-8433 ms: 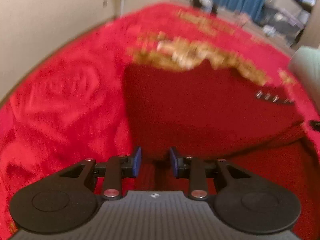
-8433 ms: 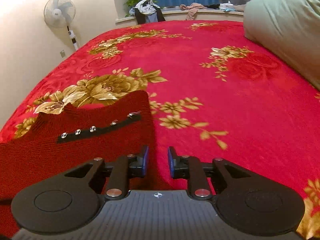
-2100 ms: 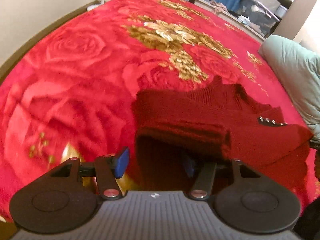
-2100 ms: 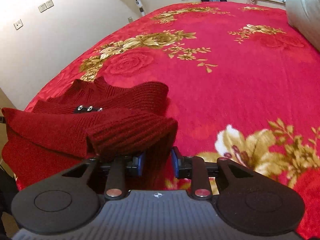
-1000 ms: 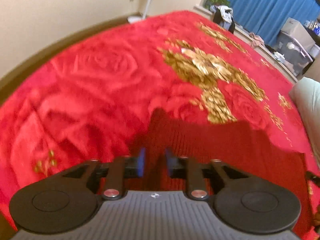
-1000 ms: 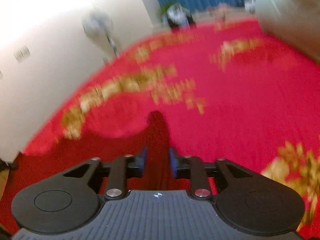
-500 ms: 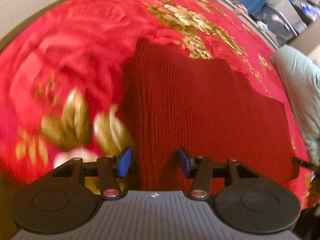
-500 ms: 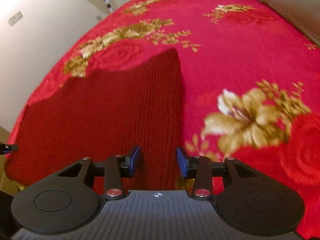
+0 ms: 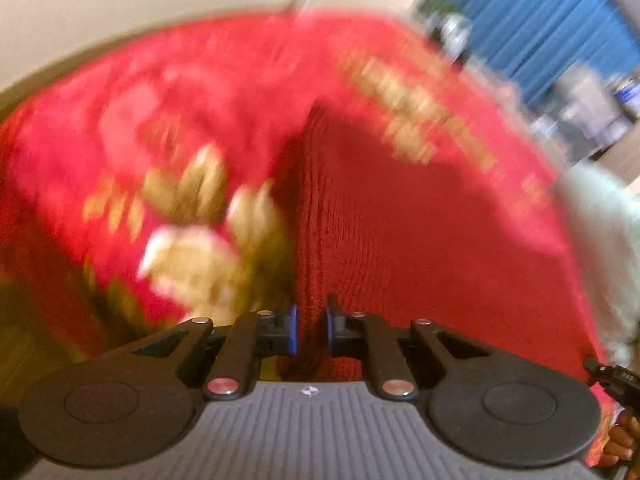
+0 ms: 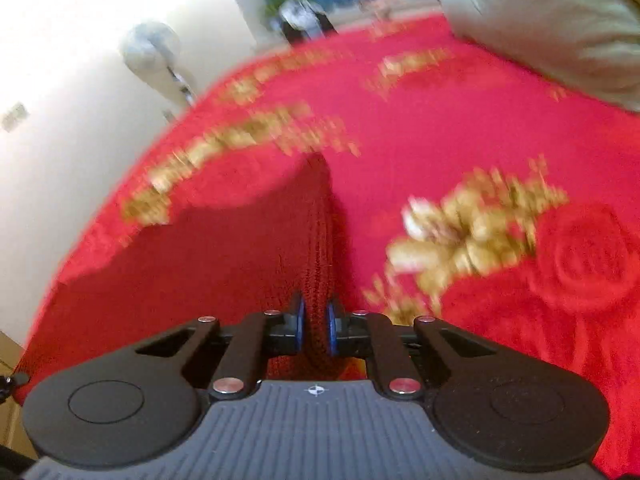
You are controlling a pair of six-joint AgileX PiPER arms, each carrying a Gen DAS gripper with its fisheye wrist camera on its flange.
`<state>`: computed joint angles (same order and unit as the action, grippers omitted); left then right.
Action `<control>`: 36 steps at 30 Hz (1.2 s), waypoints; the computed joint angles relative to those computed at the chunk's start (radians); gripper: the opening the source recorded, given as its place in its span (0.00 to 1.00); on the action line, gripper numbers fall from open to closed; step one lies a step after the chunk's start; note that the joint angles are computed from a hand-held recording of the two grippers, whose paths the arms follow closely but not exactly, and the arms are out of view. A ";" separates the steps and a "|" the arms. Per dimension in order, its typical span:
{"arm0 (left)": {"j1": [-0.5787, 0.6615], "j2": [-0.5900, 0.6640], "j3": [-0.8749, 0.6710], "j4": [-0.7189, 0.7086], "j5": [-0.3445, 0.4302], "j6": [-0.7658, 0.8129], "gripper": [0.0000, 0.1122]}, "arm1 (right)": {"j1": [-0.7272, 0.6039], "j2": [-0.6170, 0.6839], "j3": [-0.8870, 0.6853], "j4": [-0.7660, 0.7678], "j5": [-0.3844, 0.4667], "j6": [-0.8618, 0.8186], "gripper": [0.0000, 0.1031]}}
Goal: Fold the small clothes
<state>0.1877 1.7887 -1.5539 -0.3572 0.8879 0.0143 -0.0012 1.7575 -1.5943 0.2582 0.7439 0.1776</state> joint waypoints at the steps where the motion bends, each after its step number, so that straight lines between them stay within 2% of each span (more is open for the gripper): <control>1: -0.024 0.007 -0.008 0.076 -0.002 -0.051 0.18 | 0.002 0.030 -0.018 -0.025 0.048 0.021 0.12; 3: -0.059 -0.050 0.051 0.161 -0.113 -0.063 0.18 | 0.009 0.042 -0.006 -0.079 0.059 0.081 0.16; 5: -0.084 -0.137 0.149 0.155 -0.258 0.015 0.19 | 0.027 0.005 0.026 -0.149 -0.006 0.114 0.17; 6: -0.085 -0.151 0.164 0.092 -0.283 0.086 0.19 | 0.051 -0.024 0.057 -0.227 -0.063 0.162 0.17; 7: -0.080 -0.151 0.167 -0.007 -0.277 0.180 0.19 | 0.064 -0.051 0.092 -0.271 -0.129 0.170 0.18; 8: -0.080 -0.137 0.151 -0.070 -0.232 0.234 0.19 | 0.068 -0.065 0.115 -0.276 -0.168 0.143 0.18; 10: -0.089 -0.083 0.101 -0.077 -0.134 0.226 0.23 | 0.060 -0.056 0.128 -0.166 -0.189 0.018 0.18; 12: -0.124 0.009 0.020 0.057 0.000 0.131 0.23 | 0.058 0.004 0.072 -0.104 -0.107 -0.051 0.18; 13: -0.133 0.024 0.016 0.094 0.013 0.113 0.22 | 0.066 0.049 0.026 -0.133 -0.030 -0.055 0.17; 14: -0.132 0.013 0.027 0.092 -0.001 0.114 0.23 | 0.082 0.074 0.003 -0.196 0.006 -0.023 0.16; 16: -0.110 -0.037 0.067 0.026 -0.058 0.166 0.28 | 0.091 0.060 0.011 -0.231 -0.014 -0.008 0.16; 18: -0.095 -0.102 0.132 0.000 -0.129 0.148 0.30 | 0.094 0.019 0.045 -0.232 -0.080 -0.016 0.22; 20: -0.064 -0.168 0.205 -0.068 -0.174 0.115 0.35 | 0.103 -0.020 0.076 -0.271 -0.146 0.009 0.32; 22: -0.044 -0.215 0.263 -0.132 -0.187 0.082 0.36 | 0.108 -0.029 0.086 -0.283 -0.179 0.027 0.34; 24: -0.071 -0.216 0.257 -0.125 -0.182 -0.006 0.36 | 0.095 -0.018 0.076 -0.235 -0.181 -0.012 0.34; 28: -0.114 -0.212 0.293 -0.118 -0.201 -0.155 0.50 | 0.083 -0.004 0.048 -0.188 -0.169 -0.046 0.34; 33: -0.111 -0.190 0.334 -0.165 -0.189 -0.242 0.51 | 0.071 -0.025 0.052 -0.089 -0.158 -0.115 0.34; 36: -0.115 -0.150 0.318 -0.112 -0.209 -0.326 0.52 | 0.066 -0.030 0.052 -0.074 -0.154 -0.134 0.35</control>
<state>0.0723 1.6392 -1.2356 -0.4692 0.6784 -0.3120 0.0648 1.7276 -1.5418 0.1847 0.5902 0.0441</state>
